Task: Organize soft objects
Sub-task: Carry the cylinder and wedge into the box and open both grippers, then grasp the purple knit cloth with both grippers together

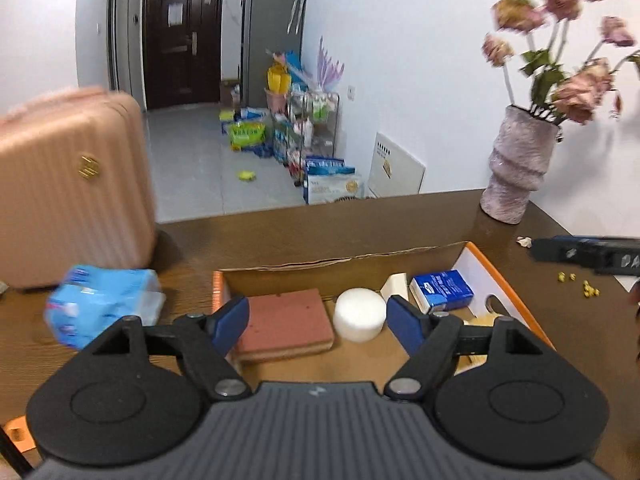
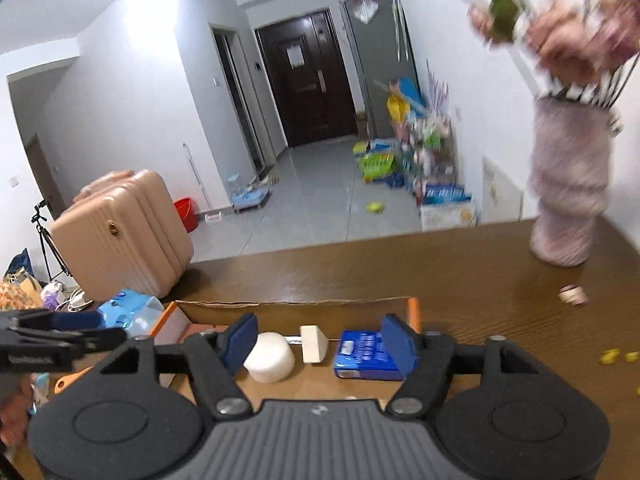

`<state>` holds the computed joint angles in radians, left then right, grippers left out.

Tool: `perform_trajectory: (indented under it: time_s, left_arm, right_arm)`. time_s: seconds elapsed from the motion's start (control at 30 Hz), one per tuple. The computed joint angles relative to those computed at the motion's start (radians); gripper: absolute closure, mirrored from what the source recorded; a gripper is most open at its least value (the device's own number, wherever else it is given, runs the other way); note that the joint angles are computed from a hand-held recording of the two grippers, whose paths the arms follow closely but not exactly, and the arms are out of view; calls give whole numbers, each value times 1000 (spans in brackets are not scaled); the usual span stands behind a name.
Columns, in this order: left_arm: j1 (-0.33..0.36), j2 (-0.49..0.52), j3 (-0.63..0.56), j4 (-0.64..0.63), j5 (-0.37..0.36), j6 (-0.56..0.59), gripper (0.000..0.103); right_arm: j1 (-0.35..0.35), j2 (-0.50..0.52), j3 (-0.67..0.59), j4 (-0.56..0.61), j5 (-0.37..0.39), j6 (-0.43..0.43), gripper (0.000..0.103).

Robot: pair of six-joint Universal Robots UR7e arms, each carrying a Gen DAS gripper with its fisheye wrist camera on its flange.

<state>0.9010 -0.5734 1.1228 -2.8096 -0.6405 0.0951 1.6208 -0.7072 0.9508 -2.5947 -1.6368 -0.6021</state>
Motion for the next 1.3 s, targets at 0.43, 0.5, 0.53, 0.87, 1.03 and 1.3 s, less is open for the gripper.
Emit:
perform_trajectory:
  time_s: [0.43, 0.5, 0.53, 0.87, 1.03, 1.3]
  left_arm:
    - [-175, -233, 572, -440, 106, 7, 19]
    - [-200, -265, 670, -480, 113, -65, 19]
    - [-215, -271, 713, -515, 130, -90, 19]
    - [-382, -304, 1065, -609, 239, -442, 18]
    - [-434, -324, 1164, -444, 239, -676, 18]
    - [-426, -282, 1139, -429, 214, -658, 18]
  right_arm:
    - [-59, -405, 627, -317, 113, -128, 25]
    - [-79, -462, 729, -371, 160, -165, 24]
    - [-86, -485, 769, -392, 173, -177, 24]
    - [-204, -696, 1143, -488, 286, -248, 23]
    - [-268, -755, 1260, -506, 283, -266, 23]
    - [-289, -719, 1307, -616, 233, -229, 24]
